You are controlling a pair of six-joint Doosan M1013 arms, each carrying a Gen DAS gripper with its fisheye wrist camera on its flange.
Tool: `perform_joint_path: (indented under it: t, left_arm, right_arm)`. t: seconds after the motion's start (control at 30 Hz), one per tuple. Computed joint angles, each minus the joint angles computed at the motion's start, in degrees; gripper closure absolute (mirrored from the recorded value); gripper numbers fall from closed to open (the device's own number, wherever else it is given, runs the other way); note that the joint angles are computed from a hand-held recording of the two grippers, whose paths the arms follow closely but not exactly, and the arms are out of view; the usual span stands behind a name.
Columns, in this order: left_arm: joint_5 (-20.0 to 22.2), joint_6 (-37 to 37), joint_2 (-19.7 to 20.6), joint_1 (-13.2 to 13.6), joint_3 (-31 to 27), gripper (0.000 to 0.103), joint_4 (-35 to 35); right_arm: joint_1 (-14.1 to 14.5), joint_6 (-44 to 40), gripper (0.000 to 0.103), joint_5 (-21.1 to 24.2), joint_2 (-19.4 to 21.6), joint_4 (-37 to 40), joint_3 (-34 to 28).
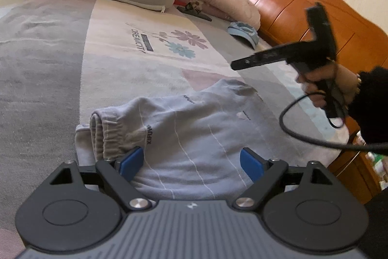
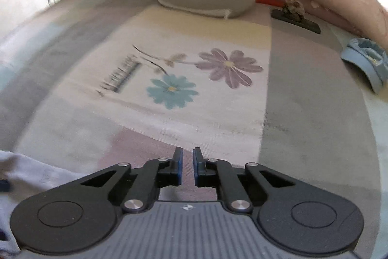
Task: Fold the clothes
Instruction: 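Smooth the folded sweatpants with both open tools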
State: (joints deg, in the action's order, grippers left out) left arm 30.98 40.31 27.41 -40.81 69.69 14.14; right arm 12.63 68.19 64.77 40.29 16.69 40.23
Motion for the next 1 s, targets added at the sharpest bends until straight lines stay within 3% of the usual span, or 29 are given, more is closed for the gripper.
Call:
perform_joint_path:
  t: [0.07,0.2,0.47,0.5,0.6,0.67,0.87,1.0]
  left_arm:
    - [-1.12,-0.62,-0.23,0.23,0.53,0.016,-0.77]
    - [0.53,-0.06,-0.15,0.50,-0.74,0.016,-2.59]
    - [-1.33,5.26,1.18,1.60,-3.88,0.012,-4.46]
    - [-0.44,4.06,1.86,1.71,-4.57,0.012,-3.70]
    - [7.52,-6.00,3.85,1.42,-7.42,0.017,3.43]
    - [5.66,-7.67,3.23,1.48,-6.47,0.017,3.63]
    - [6.65,-4.73,2.94,0.07,-7.83,0.015,4.00]
    - [11.77,-3.61,3.76,-1.25,-9.59,0.014,3.48]
  right_arm:
    - [-0.20,-2.21,0.082,0.14,-1.72,1.87,2.23]
    - [-0.35,-2.30,0.081,2.48,-3.64,3.25,5.72]
    - [-0.10,-3.75,0.068,-3.96,-10.08,2.87,17.77]
    - [-0.06,-3.86,0.068,-4.32,-10.54,2.71,18.57]
    - [-0.05,-3.77,0.068,-4.93,-11.61,2.12,20.26]
    - [-0.19,-3.83,0.067,-5.66,-12.42,1.55,21.30]
    - [-1.43,-7.25,0.059,-6.28,-14.13,4.57,23.59]
    - [-2.35,-10.76,0.056,-4.49,-14.09,8.36,24.26]
